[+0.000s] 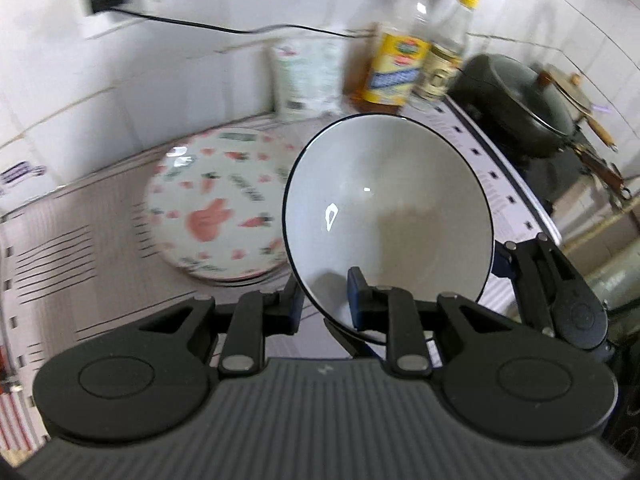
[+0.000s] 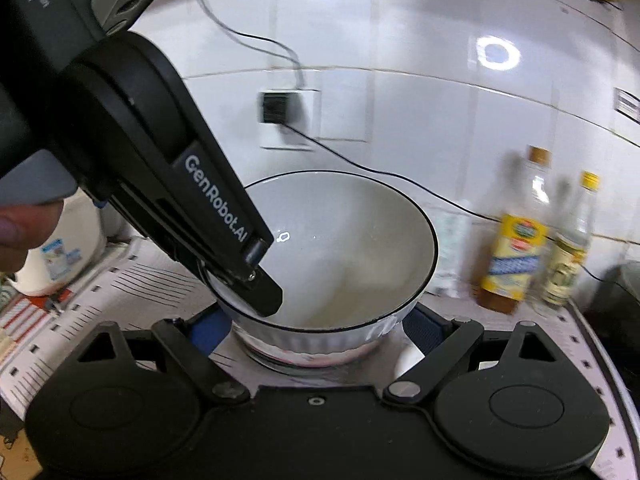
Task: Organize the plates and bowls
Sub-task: 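Lift the small white bowl with both grippers and lower it onto the bowl stack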
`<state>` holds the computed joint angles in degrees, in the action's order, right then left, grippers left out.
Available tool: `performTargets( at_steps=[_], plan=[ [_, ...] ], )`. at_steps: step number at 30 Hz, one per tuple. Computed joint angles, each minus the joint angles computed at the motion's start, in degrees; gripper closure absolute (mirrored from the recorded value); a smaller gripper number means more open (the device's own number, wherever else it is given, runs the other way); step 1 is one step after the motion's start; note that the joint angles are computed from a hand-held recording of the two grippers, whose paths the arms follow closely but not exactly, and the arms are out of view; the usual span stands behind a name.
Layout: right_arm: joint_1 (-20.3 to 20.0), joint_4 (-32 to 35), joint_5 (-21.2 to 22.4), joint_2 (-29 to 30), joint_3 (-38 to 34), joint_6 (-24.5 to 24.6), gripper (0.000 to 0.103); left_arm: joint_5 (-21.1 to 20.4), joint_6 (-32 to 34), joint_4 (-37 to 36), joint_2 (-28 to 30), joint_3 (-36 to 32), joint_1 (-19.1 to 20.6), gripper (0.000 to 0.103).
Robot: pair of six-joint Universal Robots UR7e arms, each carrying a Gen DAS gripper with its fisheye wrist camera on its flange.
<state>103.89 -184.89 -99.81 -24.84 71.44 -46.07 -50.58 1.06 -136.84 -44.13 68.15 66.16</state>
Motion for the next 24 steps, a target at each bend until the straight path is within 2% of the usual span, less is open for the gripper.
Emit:
performTargets(
  at_steps=[6, 12, 18, 24],
  plan=[
    [-2.2, -0.6, -3.7, -0.7, -0.2, 0.8, 0.008, -2.8, 0.9, 1.6, 7.2, -6.9, 0.6, 0.080],
    [-4.8, 1.5, -4.4, 0.9, -3.5, 3.1, 0.008, -3.1, -0.5, 10.1, 15.3, -18.8, 1.5, 0.080],
    [-5.5, 7.2, -5.4, 1.5, -7.1, 4.1, 0.008, -4.6, -5.7, 18.9, 20.3, -28.6, 2.3, 0.077],
    [-5.8, 12.3, -5.5, 1.3, -8.8, 4.0, 0.008, -2.9, -8.1, 19.6, 21.9, -30.4, 2.2, 0.075]
  ],
)
